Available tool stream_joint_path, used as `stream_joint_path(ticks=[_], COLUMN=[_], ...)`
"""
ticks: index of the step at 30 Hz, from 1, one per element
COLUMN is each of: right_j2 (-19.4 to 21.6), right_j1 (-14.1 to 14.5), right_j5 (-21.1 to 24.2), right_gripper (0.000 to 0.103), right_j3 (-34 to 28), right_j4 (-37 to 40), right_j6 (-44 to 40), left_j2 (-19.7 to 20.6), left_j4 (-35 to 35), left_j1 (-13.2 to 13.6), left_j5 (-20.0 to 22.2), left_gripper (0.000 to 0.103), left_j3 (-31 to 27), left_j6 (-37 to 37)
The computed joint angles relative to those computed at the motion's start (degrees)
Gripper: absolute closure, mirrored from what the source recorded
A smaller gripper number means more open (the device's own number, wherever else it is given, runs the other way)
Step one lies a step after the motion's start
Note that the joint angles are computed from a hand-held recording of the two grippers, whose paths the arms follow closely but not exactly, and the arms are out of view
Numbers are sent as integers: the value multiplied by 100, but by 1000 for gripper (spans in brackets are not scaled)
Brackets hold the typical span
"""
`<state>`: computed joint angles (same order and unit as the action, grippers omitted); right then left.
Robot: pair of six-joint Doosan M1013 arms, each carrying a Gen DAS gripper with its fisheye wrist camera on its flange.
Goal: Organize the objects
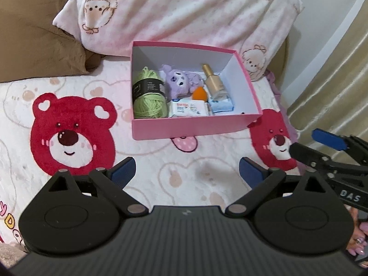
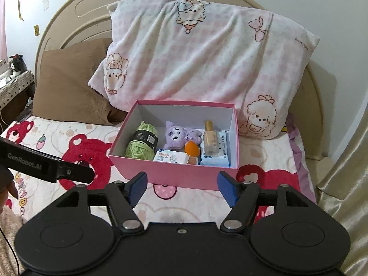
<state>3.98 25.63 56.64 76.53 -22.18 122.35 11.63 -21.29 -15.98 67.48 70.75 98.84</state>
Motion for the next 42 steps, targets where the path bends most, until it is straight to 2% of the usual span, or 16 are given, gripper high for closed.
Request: stream_joint_path(ticks=[5, 9, 13, 22, 27, 30, 34, 37, 42], right_j2=[11, 20, 23, 90, 86, 82, 130, 129, 153], right_j1=[-53, -59, -108, -70, -19, 16, 72, 78, 103], right_j5=[49, 161, 156, 324, 318, 348, 581, 605, 722], right_gripper=[24, 23, 20, 18, 13, 9, 9, 9, 9], right_j3=[81, 125, 164, 180, 184, 194, 128, 131, 103], right_j4=[52, -83, -32, -149, -199, -286, -420, -371, -312], right_j6=[259, 434, 496, 567, 589, 642, 735, 756, 875], left_j2=[37, 26, 37, -42, -105, -109, -136, -116, -156], left_j4=[-59, 185, 292, 527, 717, 841, 1084, 1342, 1315], left_j1=[-33, -113, -124, -140, -178, -194, -247, -312, -298], left_j5=[-4, -194, -206, -256, -285, -201, -184, -3, 53], left_gripper=[5, 5, 5, 3, 0, 0, 0, 0, 0], left_j3=[53, 137, 193, 361, 422, 407, 403, 323, 328], left_j6=[153, 67, -59, -134, -228, -340, -450, -541, -558])
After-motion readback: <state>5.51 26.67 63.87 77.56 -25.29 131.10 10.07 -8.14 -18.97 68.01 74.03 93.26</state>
